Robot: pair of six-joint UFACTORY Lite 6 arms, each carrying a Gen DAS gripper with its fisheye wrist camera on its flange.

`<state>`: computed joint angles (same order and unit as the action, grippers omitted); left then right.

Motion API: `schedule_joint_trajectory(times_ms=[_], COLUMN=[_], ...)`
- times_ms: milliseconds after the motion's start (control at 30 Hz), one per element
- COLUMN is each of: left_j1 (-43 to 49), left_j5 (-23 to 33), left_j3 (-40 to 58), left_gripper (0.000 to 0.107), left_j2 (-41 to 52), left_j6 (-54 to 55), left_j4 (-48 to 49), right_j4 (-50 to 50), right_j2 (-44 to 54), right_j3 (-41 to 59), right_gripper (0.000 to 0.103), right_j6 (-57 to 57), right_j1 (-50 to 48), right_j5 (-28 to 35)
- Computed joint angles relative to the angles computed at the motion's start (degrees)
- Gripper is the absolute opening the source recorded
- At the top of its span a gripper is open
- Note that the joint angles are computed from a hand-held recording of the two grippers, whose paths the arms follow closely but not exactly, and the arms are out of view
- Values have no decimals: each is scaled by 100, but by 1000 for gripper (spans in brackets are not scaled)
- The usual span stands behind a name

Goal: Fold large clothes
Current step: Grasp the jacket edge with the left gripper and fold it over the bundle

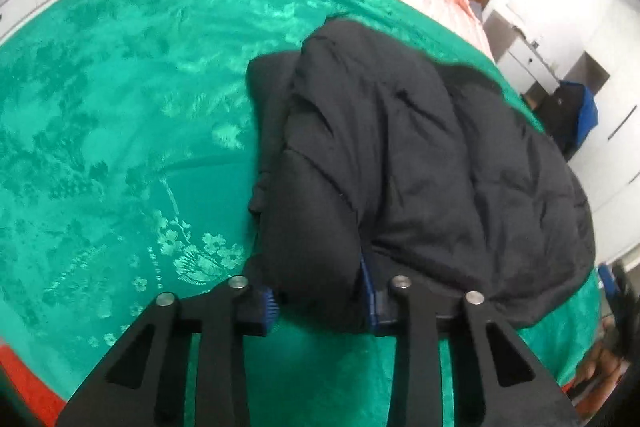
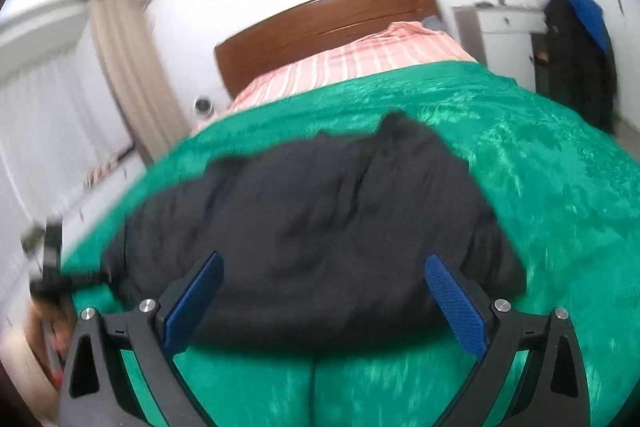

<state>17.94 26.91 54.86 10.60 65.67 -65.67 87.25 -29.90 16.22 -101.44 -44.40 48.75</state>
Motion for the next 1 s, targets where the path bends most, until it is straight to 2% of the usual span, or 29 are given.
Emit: schedule_joint_trajectory(times_ms=[100, 167, 200, 267, 333, 433, 500, 600, 667, 700, 800, 833, 900, 1000], left_j1=[-138, -438, -735, -1488, -2418, -3983, -4775, -6020, -6664, -6924, -7345, -7418, -7471, -7354], left_j5=[69, 73, 11, -149, -426, -830, -839, -740, -777, -862, -1108, -1175, -1232, -1256], left_j3=[12, 180, 397, 899, 1594, 2762, 3605, 4580, 4657, 4448, 3684, 3476, 3406, 3828], left_gripper=[29, 28, 28, 28, 28, 28, 27, 26, 25, 25, 25, 25, 25, 25], left_j2=[-561, -1042, -1234, -1518, -1270, -448, 301, 1437, 1957, 2087, 2128, 2131, 2273, 2554], left_j6=[-418, -1094, -1694, -2893, -4074, -5495, -6356, -7205, -7541, -7798, -8613, -9033, -9358, -8564], left_j4=[274, 783, 1275, 2471, 3671, 5470, 6669, 8468, 9667, 10267, 11555, 12047, 12310, 11402], right_j4=[586, 1603, 2194, 3203, 3300, 2525, 2144, 928, 130, -56, -285, -373, -375, -498], right_j2=[1785, 2820, 3016, 2795, 2793, 3094, 3265, 3717, 4334, 4658, 5579, 5916, 6103, 5367], right_j3=[1058, 1361, 1312, 864, 745, 994, 1078, 1501, 2097, 2397, 3396, 3764, 4079, 3819], right_gripper=[100, 101, 102, 102, 102, 103, 103, 99, 99, 99, 100, 100, 101, 101], right_j6=[-303, -1389, -1989, -2974, -3025, -2390, -2124, -1203, -381, -97, 571, 777, 978, 826], right_j1=[830, 1455, 1641, 1751, 1648, 1285, 1014, 131, -965, -1424, -2516, -2801, -3122, -2923], right_j5=[-831, -1503, -1637, -1548, -1354, -1044, -780, 191, 1103, 1372, 1385, 1561, 2029, 2410])
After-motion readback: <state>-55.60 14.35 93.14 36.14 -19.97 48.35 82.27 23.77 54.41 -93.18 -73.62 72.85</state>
